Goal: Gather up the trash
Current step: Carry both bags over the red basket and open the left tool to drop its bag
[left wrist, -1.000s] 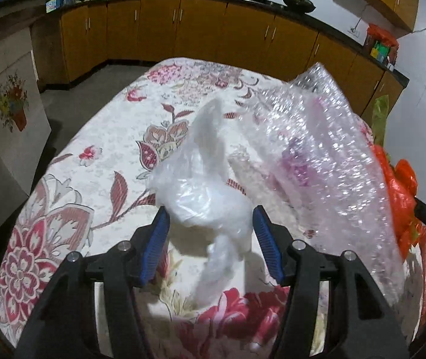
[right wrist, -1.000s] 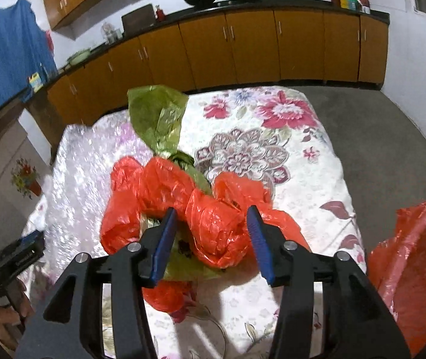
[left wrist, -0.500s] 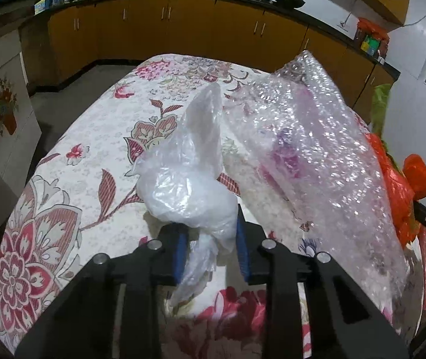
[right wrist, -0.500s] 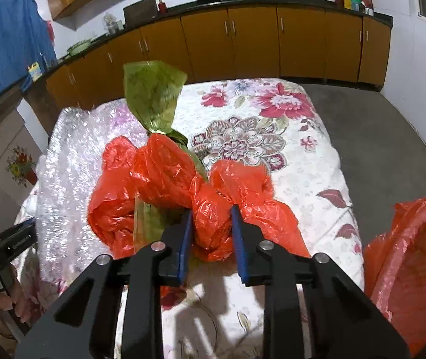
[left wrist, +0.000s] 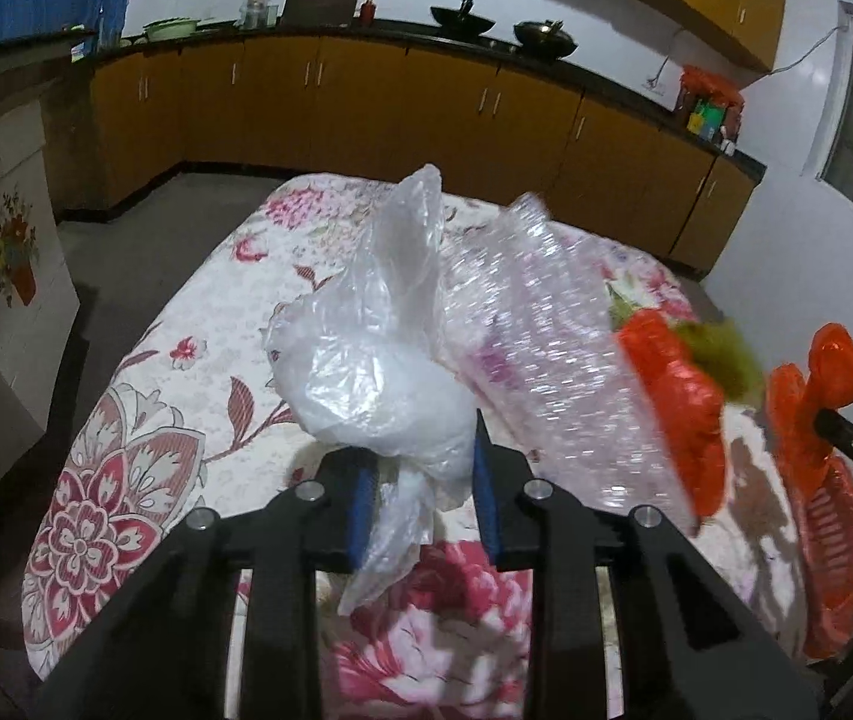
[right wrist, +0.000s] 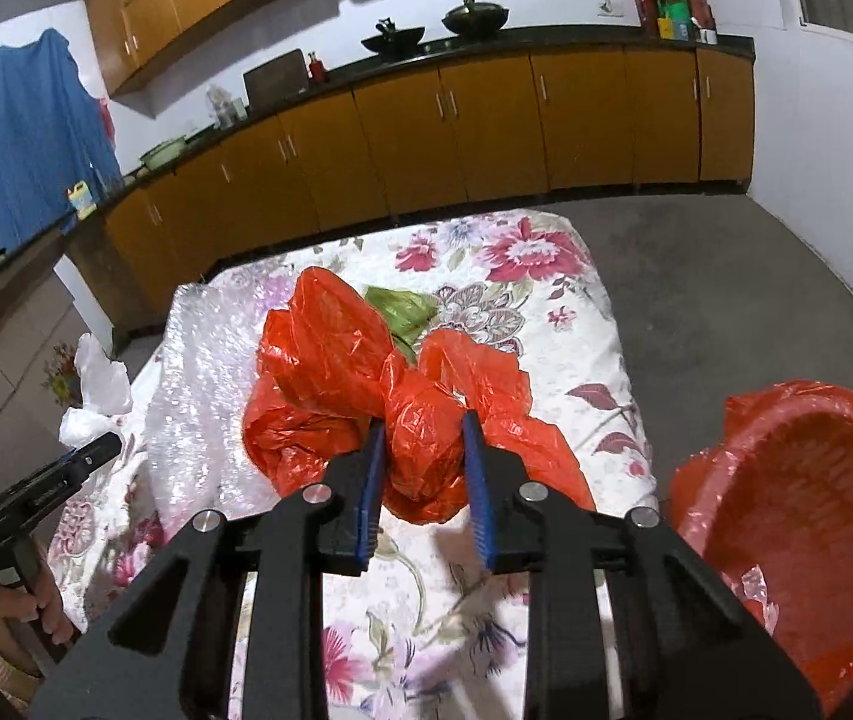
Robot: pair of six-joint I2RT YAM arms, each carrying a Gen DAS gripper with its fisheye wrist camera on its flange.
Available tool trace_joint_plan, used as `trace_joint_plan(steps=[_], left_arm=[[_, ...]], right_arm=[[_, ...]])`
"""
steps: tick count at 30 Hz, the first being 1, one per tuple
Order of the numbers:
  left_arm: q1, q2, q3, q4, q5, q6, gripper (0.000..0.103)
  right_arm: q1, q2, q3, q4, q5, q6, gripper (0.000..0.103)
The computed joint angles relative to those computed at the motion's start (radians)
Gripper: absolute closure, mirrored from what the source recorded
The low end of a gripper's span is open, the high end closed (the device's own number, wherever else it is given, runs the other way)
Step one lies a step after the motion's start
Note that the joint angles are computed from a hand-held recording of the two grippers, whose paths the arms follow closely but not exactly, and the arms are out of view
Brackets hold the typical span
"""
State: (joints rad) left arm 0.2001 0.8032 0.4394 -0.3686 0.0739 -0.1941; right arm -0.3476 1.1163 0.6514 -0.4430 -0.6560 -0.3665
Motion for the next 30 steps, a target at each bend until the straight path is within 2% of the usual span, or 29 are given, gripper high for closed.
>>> trace_joint_plan(steps=[7,12,22,30], left_arm=[[-0.133,-0.132,0.05,-0.116,-0.041,-0.046,0.075],[-0.326,-0.168,0.097,-0.162,-0.139,-0.111,0.075],[-0.723,-0.062,0.176,-0.115,-0.337,-0.234,0.075],[-0.939,0.097,0.231,-0.017,-0.393,-0.29,0.075]], right_arm=[[-0.127,-0.055,0.025,-0.101,-0.094,-0.069,0.077],[-0.263,-0.054,0.071,-0.188,-0.175,-0.147,0.077],[-0.525,-0.002,0.158,-0.33,-0.295,-0.322,0.078],[-0.691,0.109,0.249,-0.421,-0.348,-0.436,0.078]])
